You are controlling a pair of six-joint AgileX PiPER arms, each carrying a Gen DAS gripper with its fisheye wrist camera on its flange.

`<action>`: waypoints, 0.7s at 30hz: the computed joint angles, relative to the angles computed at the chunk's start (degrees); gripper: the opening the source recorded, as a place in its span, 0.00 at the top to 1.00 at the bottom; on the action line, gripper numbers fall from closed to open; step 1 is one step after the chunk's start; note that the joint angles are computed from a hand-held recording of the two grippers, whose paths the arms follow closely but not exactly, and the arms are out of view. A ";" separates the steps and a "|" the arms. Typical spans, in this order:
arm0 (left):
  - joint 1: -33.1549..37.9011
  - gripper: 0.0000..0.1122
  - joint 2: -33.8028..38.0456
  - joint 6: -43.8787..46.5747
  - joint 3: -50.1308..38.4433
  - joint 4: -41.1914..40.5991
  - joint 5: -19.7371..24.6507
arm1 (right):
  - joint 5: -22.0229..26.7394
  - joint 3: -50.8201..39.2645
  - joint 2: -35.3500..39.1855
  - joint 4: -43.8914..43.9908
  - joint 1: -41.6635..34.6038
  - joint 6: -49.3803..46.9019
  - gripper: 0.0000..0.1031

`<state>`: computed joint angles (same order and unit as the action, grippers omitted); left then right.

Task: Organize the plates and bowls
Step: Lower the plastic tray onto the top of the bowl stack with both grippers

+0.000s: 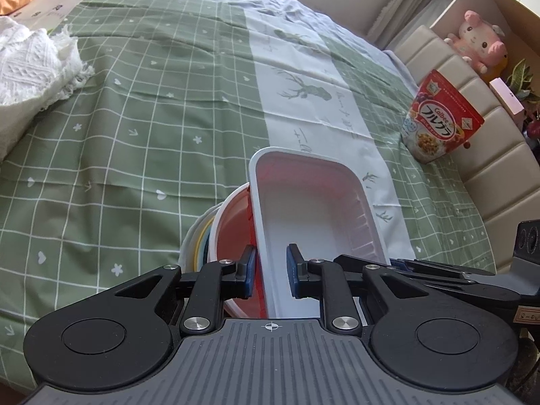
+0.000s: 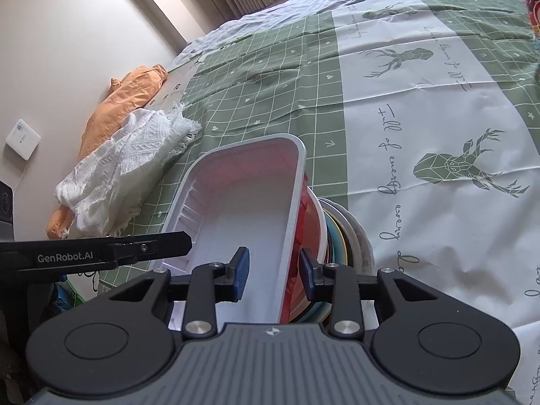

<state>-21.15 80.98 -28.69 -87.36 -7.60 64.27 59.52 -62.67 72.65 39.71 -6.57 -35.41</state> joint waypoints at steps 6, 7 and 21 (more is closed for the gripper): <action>1.30 0.81 -0.63 0.03 1.62 -1.29 -1.25 | -0.12 0.60 -1.15 2.48 -1.66 -1.66 0.69; 1.49 0.81 -0.68 0.23 1.76 -1.68 -1.36 | 0.11 0.62 -1.19 2.80 -1.60 -1.86 0.69; 0.91 0.82 -1.76 -0.71 3.85 -1.18 -2.27 | -1.99 1.98 -1.58 1.81 1.04 -0.91 0.69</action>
<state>-20.24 79.22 -29.40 -83.50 -8.78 62.00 57.53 -60.69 71.07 41.52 -5.54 -36.32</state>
